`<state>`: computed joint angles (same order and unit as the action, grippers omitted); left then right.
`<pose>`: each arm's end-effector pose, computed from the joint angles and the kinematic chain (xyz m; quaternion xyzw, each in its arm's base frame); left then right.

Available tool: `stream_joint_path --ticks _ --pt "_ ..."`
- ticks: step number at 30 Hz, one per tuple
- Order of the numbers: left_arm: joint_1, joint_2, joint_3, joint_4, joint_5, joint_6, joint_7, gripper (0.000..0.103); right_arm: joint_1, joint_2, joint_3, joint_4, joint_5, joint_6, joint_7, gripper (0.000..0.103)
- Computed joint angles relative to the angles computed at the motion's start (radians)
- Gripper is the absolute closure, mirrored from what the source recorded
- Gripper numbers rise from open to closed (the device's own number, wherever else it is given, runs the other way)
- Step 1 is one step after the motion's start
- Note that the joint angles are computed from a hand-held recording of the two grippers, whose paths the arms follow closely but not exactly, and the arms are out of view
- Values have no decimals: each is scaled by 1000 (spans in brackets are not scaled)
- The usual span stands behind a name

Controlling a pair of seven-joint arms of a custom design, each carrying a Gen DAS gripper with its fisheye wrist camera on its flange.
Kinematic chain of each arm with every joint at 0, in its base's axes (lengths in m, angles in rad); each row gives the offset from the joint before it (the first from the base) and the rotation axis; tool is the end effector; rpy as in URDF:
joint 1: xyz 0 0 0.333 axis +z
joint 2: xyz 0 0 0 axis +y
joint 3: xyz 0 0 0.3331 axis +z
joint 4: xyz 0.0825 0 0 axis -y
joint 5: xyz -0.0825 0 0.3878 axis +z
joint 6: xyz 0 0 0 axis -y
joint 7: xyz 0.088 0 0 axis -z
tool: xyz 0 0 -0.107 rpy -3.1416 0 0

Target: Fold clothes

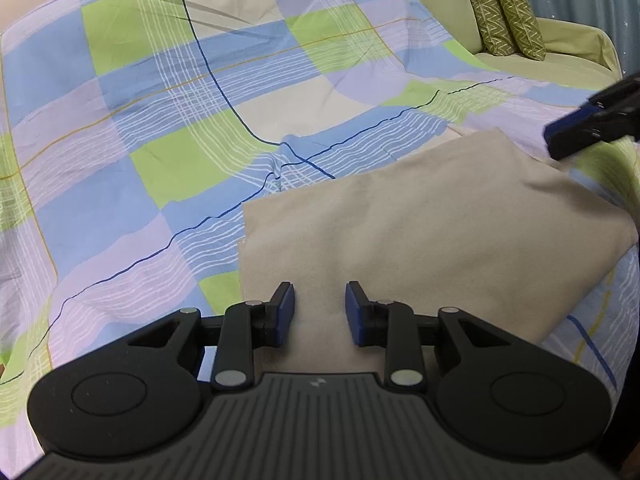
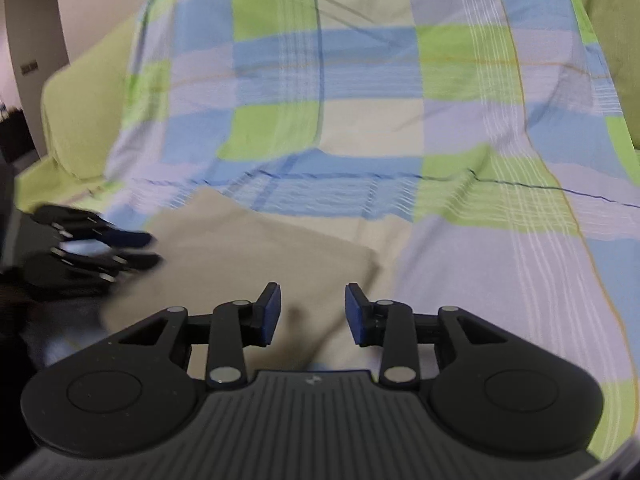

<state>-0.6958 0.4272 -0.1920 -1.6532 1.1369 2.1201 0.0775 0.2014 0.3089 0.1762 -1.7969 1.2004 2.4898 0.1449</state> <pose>0.4845 -0.5024 0.4057 -0.6424 0.6324 -0.1948 0.3866 0.6332 0.2344 0.4321 -0.8355 0.2868 -0.0313 0.4676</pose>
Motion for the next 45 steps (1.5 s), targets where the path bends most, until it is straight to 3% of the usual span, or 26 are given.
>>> stream_joint_path --ticks 5,11,22,25,33,39,45 --pt "0 1 -2 5 -8 -3 24 68 31 -25 -16 -64 -106 27 72 61" --pt "-3 -4 -4 5 -14 -9 42 67 34 -75 -20 -114 -138 68 93 60" --pt "-45 -48 -34 -18 35 -56 98 62 57 -138 -25 -154 -65 28 -12 47" --pt "-50 -63 -44 -42 17 -76 55 60 69 -116 -21 -123 -78 8 -19 47" --pt "-44 -147 -82 -165 -7 -130 -206 54 105 -50 8 -34 -150 -4 -29 46" --pt "-14 -175 -96 -235 45 -76 -322 53 143 -5 38 12 -226 14 11 44" --pt "11 -209 -104 -285 118 -8 -427 54 174 70 66 108 -262 92 55 44"
